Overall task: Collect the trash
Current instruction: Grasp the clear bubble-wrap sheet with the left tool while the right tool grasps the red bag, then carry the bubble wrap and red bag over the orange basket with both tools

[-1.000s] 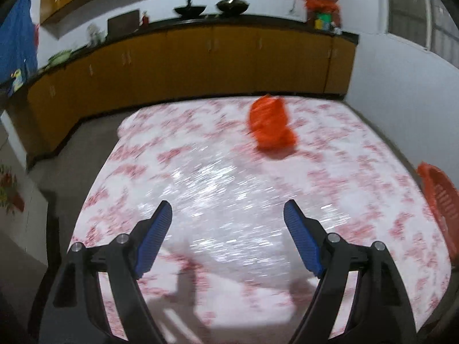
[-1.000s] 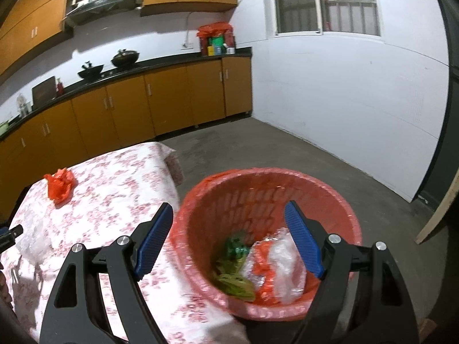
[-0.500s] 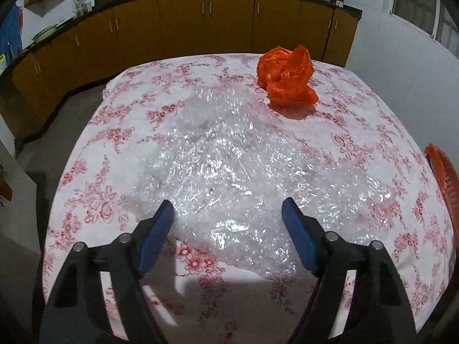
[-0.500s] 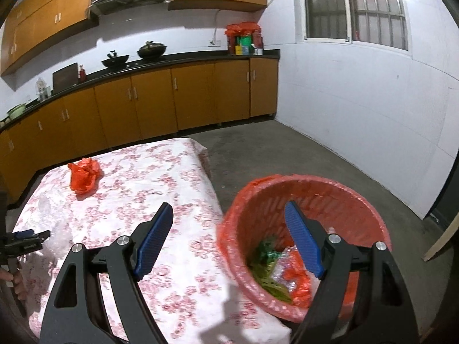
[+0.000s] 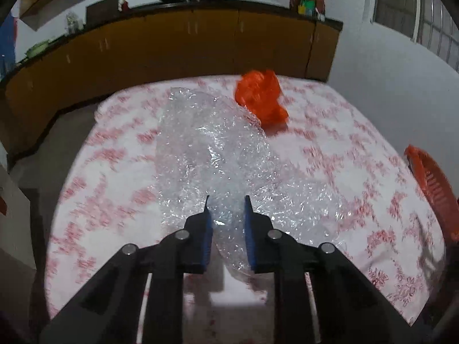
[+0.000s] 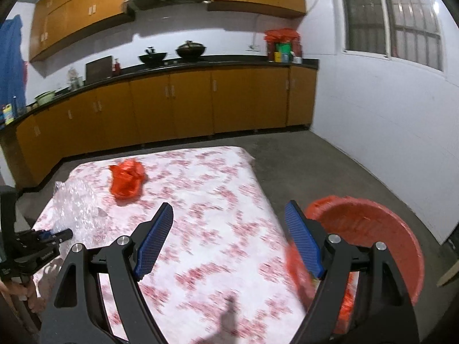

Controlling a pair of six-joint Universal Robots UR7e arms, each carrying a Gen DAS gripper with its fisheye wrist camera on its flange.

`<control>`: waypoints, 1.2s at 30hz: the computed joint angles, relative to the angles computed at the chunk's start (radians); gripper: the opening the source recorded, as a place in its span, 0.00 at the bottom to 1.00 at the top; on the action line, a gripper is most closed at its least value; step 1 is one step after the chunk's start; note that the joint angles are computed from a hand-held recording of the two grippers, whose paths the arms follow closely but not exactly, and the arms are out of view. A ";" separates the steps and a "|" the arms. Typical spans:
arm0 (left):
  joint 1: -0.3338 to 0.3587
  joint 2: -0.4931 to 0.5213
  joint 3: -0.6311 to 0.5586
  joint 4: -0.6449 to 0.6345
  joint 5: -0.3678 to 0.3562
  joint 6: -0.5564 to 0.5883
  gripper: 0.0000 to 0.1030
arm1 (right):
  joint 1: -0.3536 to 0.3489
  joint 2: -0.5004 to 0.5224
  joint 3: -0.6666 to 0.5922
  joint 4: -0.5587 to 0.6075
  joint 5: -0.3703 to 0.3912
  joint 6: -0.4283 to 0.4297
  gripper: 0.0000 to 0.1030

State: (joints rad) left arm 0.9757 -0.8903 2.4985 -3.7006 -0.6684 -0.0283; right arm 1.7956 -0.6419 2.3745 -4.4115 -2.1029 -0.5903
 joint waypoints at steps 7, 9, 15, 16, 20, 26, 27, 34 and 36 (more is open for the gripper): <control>-0.010 -0.070 0.009 -0.125 0.102 0.085 0.19 | 0.036 0.061 -0.143 0.209 0.051 0.056 0.76; -0.003 -0.080 0.001 -0.150 0.117 0.110 0.19 | 0.049 0.092 -0.216 0.306 0.062 0.079 0.71; 0.036 -0.072 -0.047 -0.216 0.135 0.194 0.19 | 0.077 0.193 -0.442 0.563 0.079 0.135 0.63; 0.049 -0.071 -0.060 -0.218 0.130 0.205 0.19 | 0.081 0.211 -0.482 0.600 0.078 0.143 0.63; 0.083 -0.061 -0.097 -0.219 0.122 0.227 0.19 | 0.090 0.280 -0.629 0.733 0.062 0.166 0.63; 0.103 -0.036 -0.132 -0.202 0.128 0.237 0.19 | 0.060 0.354 -0.761 0.906 -0.015 0.161 0.47; 0.103 -0.032 -0.136 -0.197 0.131 0.234 0.19 | 0.047 0.345 -0.745 0.912 -0.009 0.157 0.42; 0.065 -0.025 -0.130 -0.158 0.116 0.193 0.19 | 0.004 0.205 -0.500 0.705 0.047 0.070 0.31; 0.029 -0.019 -0.118 -0.155 0.107 0.184 0.19 | -0.016 0.132 -0.386 0.622 0.072 0.073 0.31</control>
State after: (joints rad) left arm 1.0045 -0.9089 2.3805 -3.8554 -0.5612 0.1556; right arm 1.7794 -0.5098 1.9884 -3.7897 -2.0311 -0.5169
